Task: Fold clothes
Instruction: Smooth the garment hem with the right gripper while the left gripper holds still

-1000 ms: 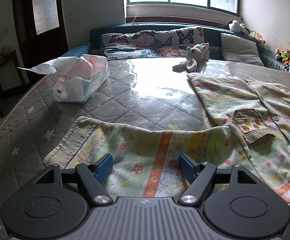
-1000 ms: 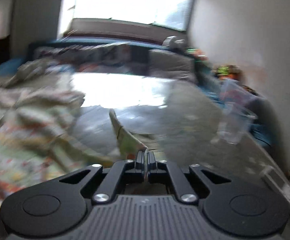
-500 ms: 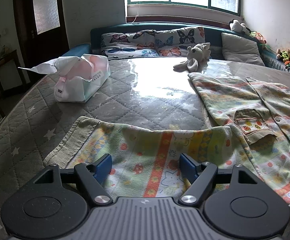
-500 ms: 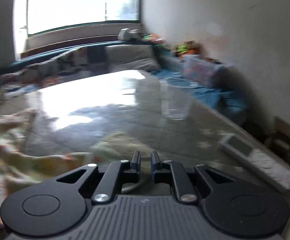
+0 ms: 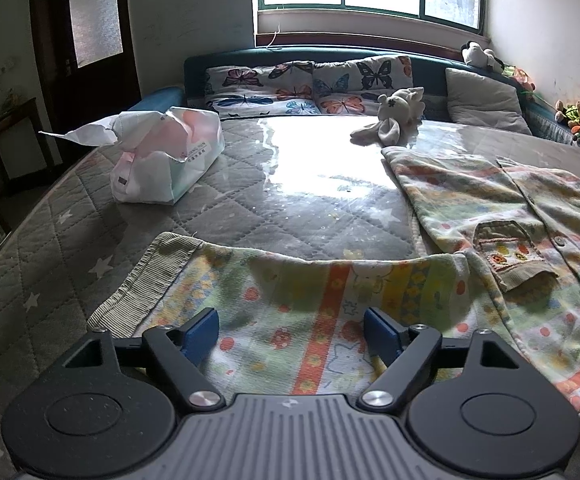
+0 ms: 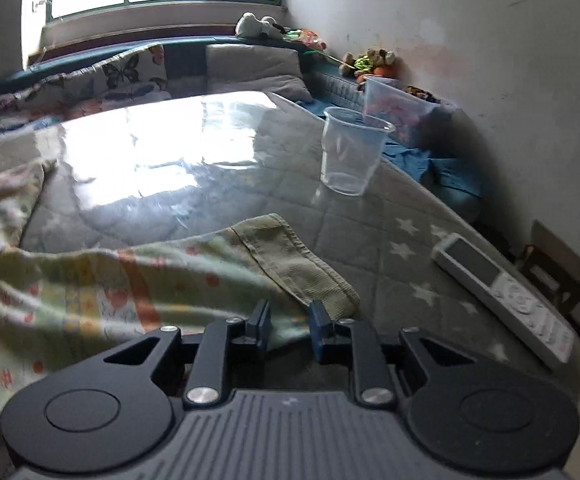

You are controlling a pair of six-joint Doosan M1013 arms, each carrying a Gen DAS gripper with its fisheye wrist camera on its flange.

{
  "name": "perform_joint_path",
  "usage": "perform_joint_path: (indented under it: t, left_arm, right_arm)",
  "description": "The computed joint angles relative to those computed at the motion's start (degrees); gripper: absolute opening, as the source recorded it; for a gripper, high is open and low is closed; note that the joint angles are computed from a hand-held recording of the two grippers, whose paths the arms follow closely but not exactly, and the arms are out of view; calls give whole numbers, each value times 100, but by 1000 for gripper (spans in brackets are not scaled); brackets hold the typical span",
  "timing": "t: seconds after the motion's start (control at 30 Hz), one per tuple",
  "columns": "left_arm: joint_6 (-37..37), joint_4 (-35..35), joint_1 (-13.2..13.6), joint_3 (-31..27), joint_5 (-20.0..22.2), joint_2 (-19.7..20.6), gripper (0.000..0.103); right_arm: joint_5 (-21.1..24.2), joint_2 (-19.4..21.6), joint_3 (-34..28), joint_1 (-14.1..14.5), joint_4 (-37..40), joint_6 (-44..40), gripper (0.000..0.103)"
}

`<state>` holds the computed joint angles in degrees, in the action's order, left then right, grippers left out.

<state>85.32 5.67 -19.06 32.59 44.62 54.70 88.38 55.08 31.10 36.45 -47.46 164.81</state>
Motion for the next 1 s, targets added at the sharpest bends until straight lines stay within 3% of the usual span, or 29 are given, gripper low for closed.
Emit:
perform_joint_path:
  t: [0.07,0.23,0.33,0.7,0.87,1.0]
  left_arm:
    - [8,-7,2,-1,-1,0,83]
    - [20,-17,6,-9,8,3,83]
    - [17,-16,8,-12,10,4,84]
    - [-86,43,9,-71,68,36,90]
    - [-233,267,-43,-90,138,8,89]
    - [-173,210,-102,183,-249,-182,89]
  right_arm:
    - [-119,-47,80,15,-48,56,21]
    - [-1162,-318,524,-113,173,149,23]
    - [-1076,-72,90,-206,391,-333,24]
    - [-879,419,-762,-421,255,-758,27]
    - [-1045,269,-523,-333,128,-540,36]
    - [-1091,230,-420,-278,203,-598,38]
